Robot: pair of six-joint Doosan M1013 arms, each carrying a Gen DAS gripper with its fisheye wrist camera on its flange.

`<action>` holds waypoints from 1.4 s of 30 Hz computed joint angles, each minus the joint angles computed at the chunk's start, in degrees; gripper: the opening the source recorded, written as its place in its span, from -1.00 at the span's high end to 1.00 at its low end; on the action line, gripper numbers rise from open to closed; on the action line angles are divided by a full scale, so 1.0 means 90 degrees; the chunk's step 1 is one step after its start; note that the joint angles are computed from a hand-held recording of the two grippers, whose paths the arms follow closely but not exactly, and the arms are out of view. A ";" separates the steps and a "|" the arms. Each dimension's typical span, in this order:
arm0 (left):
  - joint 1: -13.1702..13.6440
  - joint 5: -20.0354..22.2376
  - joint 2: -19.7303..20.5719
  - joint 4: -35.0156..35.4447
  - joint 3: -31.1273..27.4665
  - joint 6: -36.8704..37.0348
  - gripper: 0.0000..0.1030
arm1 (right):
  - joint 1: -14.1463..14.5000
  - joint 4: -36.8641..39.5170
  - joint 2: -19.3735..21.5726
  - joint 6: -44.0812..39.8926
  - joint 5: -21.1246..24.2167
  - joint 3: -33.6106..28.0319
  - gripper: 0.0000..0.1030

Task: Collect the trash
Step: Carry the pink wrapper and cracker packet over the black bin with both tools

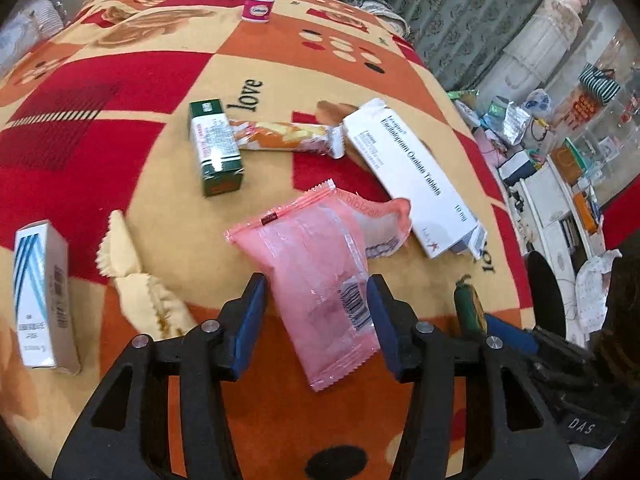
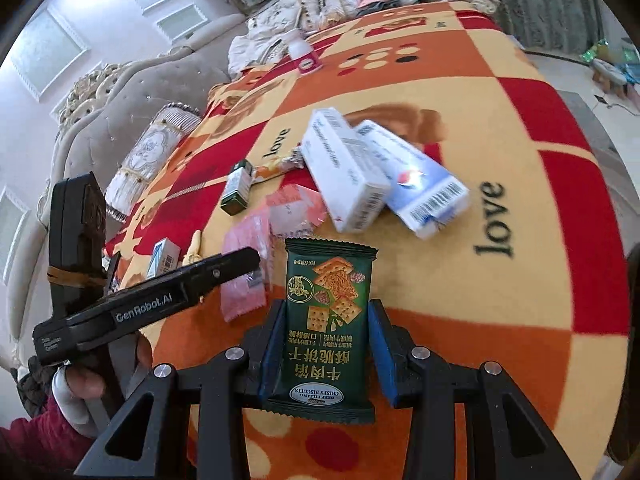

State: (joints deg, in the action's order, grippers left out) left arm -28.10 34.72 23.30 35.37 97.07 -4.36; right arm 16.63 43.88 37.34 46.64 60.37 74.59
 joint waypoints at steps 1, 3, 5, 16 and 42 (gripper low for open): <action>-0.0001 -0.0043 0.0005 0.0116 0.0013 -0.0093 0.05 | -0.0018 -0.0030 -0.0008 0.0032 -0.0032 0.0017 0.24; 0.0024 -0.0166 -0.0005 0.0066 0.0042 -0.0056 0.69 | -0.0045 -0.0050 -0.0019 0.0050 -0.0050 0.0035 0.24; 0.0054 -0.0351 -0.0047 -0.0119 0.0088 0.0142 0.72 | -0.0064 -0.0065 -0.0052 0.0033 -0.0084 0.0068 0.24; -0.0360 0.0147 -0.0612 0.0991 0.0262 -0.0350 0.75 | -0.0093 -0.0007 -0.0334 -0.0290 -0.0436 0.0285 0.24; -0.0617 -0.0017 0.0616 -0.0300 -0.1623 0.2409 0.75 | -0.0807 -0.0193 -0.0773 0.0236 -0.1505 0.0708 0.24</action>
State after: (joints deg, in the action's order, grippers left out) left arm -33.66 34.57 28.85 32.67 82.46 17.32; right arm 9.36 42.15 30.39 48.77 46.82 80.96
